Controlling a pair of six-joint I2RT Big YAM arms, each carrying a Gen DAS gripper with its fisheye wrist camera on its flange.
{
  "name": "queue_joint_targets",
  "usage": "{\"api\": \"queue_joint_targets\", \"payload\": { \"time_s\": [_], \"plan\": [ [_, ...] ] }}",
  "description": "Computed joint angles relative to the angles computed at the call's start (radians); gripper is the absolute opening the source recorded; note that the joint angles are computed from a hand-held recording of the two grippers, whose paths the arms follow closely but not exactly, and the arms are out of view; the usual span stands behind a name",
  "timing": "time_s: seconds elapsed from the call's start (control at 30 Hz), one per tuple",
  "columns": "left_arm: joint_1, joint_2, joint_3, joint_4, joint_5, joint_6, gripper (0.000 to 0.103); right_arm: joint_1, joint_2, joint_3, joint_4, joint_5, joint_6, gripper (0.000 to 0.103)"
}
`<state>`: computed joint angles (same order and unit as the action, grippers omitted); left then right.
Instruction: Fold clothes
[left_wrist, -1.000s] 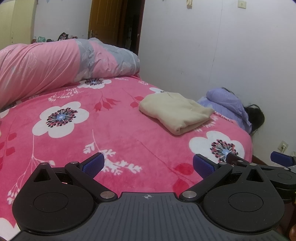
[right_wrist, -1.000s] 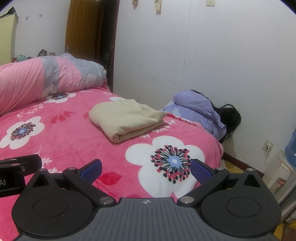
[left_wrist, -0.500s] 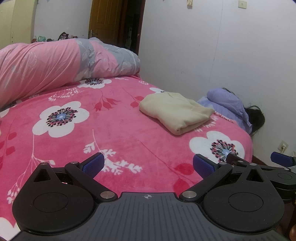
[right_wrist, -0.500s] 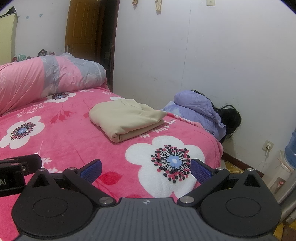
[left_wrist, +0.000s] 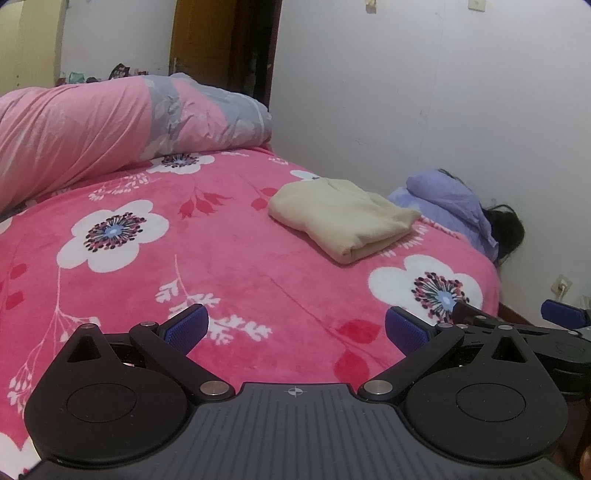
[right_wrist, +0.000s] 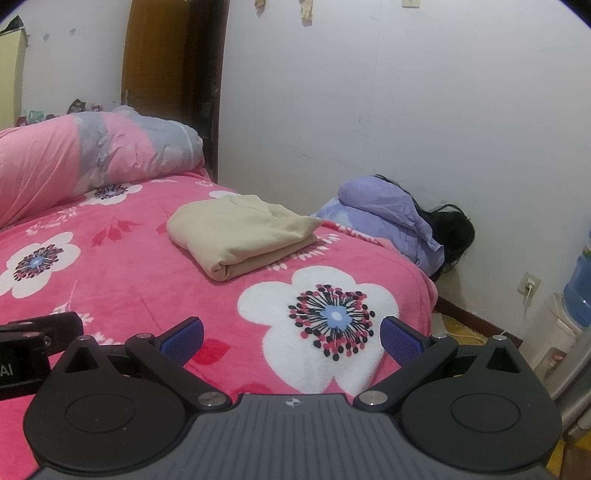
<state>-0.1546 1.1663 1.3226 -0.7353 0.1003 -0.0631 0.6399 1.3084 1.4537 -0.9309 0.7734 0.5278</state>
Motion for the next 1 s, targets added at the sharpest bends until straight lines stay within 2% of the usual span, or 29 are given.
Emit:
{"api": "queue_joint_targets", "payload": {
  "time_s": [1.0],
  "plan": [
    [0.006, -0.001, 0.007, -0.012, -0.007, 0.0, 0.103, 0.011, 0.006, 0.007, 0.004, -0.004, -0.003, 0.103]
  ]
}}
